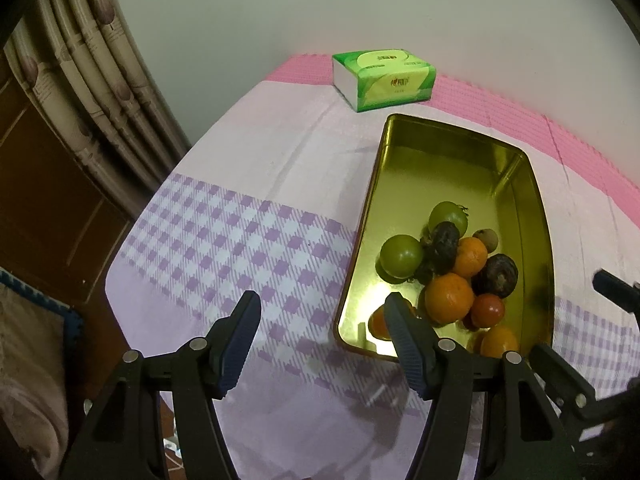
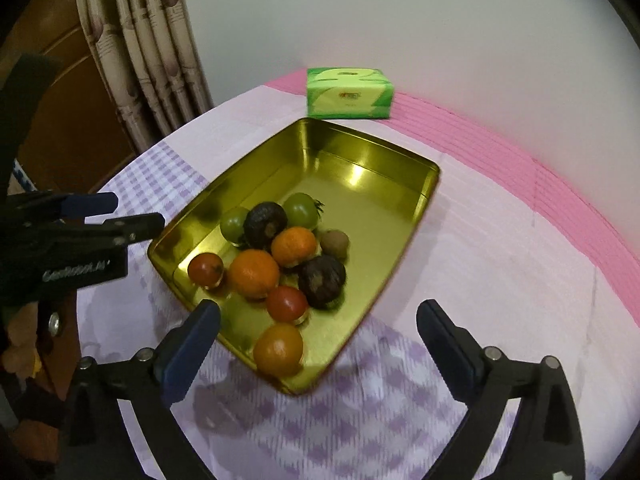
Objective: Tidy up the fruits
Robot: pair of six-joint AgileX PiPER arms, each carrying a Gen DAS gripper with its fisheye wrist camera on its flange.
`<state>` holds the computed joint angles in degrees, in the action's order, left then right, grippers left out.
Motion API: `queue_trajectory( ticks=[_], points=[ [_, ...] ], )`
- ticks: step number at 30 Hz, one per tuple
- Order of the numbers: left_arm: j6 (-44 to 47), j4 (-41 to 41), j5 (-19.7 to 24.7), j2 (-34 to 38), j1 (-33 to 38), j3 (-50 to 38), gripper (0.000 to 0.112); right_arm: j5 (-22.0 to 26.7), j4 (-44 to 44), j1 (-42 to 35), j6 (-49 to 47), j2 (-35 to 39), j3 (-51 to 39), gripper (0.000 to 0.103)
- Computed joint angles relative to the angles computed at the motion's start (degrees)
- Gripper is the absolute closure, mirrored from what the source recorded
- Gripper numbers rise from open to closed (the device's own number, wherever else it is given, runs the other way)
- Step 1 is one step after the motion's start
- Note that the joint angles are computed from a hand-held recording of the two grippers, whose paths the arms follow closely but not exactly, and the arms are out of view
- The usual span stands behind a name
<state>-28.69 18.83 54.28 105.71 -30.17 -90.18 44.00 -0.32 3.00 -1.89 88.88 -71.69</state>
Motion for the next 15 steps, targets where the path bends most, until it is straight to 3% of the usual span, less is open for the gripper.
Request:
queue_trajectory(
  ticks=[15],
  points=[
    [-1.6, 3.4, 3.4, 1.0, -4.6, -1.1, 0.047, 2.4, -1.9, -0.2, 1.6, -2.7, 4.8, 0.001]
  ],
)
